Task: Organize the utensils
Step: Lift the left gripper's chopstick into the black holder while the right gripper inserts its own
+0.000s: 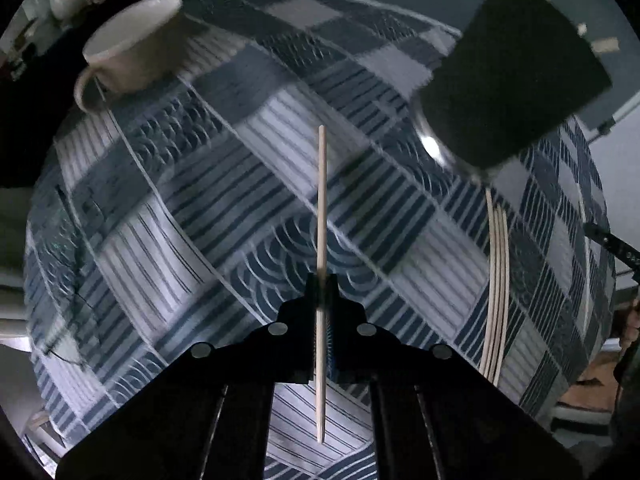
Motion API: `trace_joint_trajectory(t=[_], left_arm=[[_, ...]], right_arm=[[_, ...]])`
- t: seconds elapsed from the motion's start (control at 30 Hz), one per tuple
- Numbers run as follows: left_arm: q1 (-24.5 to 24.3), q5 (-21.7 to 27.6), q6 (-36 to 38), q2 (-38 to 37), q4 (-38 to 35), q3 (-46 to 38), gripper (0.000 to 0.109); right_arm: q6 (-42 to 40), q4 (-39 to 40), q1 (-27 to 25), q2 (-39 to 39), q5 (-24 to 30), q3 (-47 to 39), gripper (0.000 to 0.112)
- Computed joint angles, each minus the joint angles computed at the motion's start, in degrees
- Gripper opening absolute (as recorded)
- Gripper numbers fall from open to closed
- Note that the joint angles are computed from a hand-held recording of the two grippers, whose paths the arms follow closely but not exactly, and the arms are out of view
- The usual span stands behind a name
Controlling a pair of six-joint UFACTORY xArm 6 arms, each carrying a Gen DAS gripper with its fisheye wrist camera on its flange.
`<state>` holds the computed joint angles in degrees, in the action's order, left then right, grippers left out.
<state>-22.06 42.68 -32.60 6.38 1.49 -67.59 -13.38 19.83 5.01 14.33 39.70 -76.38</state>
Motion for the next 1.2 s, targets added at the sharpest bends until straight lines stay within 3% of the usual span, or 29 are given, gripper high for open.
trace_joint_trajectory(t=[0.27,0.53,0.7,0.83,1.03,1.2], left_arm=[[2.3,-1.0,-0.6,0.3,5.2,-7.6,0.005],[2.6,1.7,1.7,5.4,8.7,-21.4,0.005],[2.1,0.8,4.1,9.1,9.4,-29.5,0.005],[1.7,-2.5,10.9,12.6,3.0,-35.5,0.005],[1.2,-0.8,13.2,19.7,-0.6,-45.9,0.005],[1.6,-3.1,15.3,23.7,-5.3,-49.7,0.005]], right_arm=[[-3.0,2.8,-0.5,2.0,0.4,-10.5,0.004],[-5.3,4.7,0.8,7.0,2.4,-25.0,0.004],[-6.4,5.4,2.6,9.9,3.1,-32.2,0.004],[-6.8,6.0,4.1,12.1,4.0,-37.0,0.004],[-6.7,7.3,6.0,16.1,6.1,-44.7,0.004],[-8.4,9.8,7.2,19.7,6.1,-50.2,0.005]])
